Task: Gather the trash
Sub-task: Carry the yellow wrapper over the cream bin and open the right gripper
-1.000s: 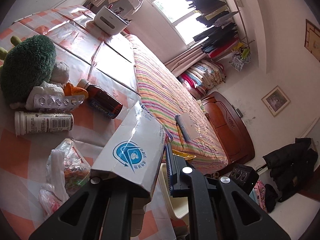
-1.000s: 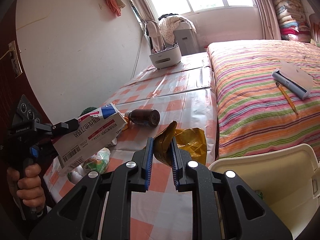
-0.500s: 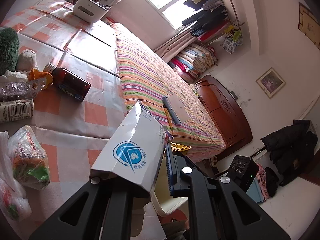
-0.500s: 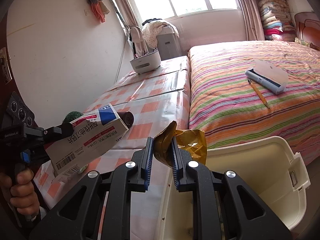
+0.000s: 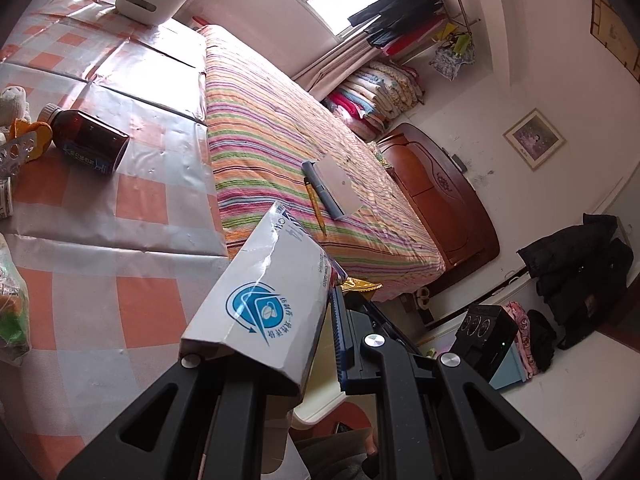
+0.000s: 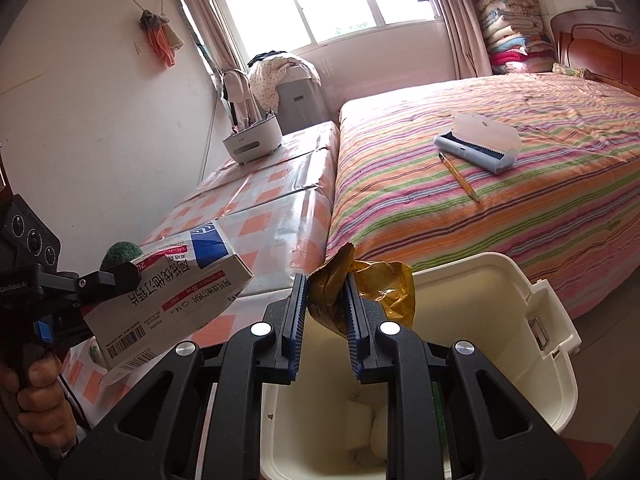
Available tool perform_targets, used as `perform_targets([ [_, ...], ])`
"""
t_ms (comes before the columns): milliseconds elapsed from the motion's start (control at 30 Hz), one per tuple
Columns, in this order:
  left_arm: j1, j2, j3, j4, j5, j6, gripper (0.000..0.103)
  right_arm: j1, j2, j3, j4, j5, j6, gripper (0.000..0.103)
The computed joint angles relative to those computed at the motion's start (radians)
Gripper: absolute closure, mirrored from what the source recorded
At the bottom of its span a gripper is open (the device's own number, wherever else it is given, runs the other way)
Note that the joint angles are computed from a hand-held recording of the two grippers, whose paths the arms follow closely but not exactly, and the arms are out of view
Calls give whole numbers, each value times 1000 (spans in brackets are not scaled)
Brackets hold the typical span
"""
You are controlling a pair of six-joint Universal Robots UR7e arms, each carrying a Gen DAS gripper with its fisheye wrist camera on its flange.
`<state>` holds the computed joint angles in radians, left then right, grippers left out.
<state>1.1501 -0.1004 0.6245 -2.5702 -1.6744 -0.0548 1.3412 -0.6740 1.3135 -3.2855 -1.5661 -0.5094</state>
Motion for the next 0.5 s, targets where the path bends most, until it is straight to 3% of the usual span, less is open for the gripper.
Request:
perform_targets([
  [100, -5, 18, -28, 23, -5, 2, 92, -10, -11, 17, -17, 7, 19, 72],
  [167, -9, 29, -47, 36, -9, 5, 92, -17, -19, 30, -32, 20, 40, 51],
  [500, -22, 90, -145, 113, -17, 13, 92, -51, -47, 69, -136, 77, 139, 38],
])
